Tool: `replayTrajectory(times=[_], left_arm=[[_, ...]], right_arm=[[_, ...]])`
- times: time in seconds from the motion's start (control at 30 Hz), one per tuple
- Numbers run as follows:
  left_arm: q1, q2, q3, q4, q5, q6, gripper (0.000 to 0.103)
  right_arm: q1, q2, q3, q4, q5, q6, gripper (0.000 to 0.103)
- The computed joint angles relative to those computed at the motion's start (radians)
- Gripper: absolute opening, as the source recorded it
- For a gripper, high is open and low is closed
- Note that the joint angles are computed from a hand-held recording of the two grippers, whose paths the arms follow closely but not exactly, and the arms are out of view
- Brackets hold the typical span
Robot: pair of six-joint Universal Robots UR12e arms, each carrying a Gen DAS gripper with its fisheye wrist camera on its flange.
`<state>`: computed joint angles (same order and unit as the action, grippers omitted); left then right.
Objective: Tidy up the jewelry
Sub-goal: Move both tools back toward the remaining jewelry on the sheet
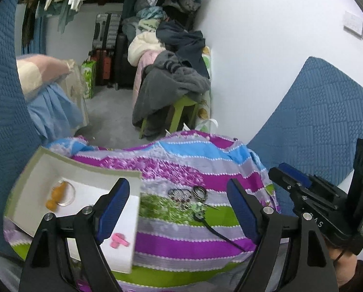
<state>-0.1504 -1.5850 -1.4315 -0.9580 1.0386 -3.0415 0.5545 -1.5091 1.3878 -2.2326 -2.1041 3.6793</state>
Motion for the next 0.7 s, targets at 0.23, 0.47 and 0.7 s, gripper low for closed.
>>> replayTrajectory(times=[0.23, 0.47, 0.7], left_arm=[[-0.042, -0.019, -0.016, -0.078, -0.048, 0.026, 0.081], [-0.101, -0.048, -0.048, -0.144, -0.025, 0.046, 0.072], [-0.123, -0.095, -0.050, -0.180, 0.009, 0.023, 0.062]], right_arm=[[-0.033, -0.055, 0.115, -0.082, 0.051, -0.017, 0.025], [-0.087, -0.107, 0.239, -0.135, 0.183, -0.019, 0.014], [-0.144, -0.109, 0.292, -0.142, 0.315, -0.095, 0.014]])
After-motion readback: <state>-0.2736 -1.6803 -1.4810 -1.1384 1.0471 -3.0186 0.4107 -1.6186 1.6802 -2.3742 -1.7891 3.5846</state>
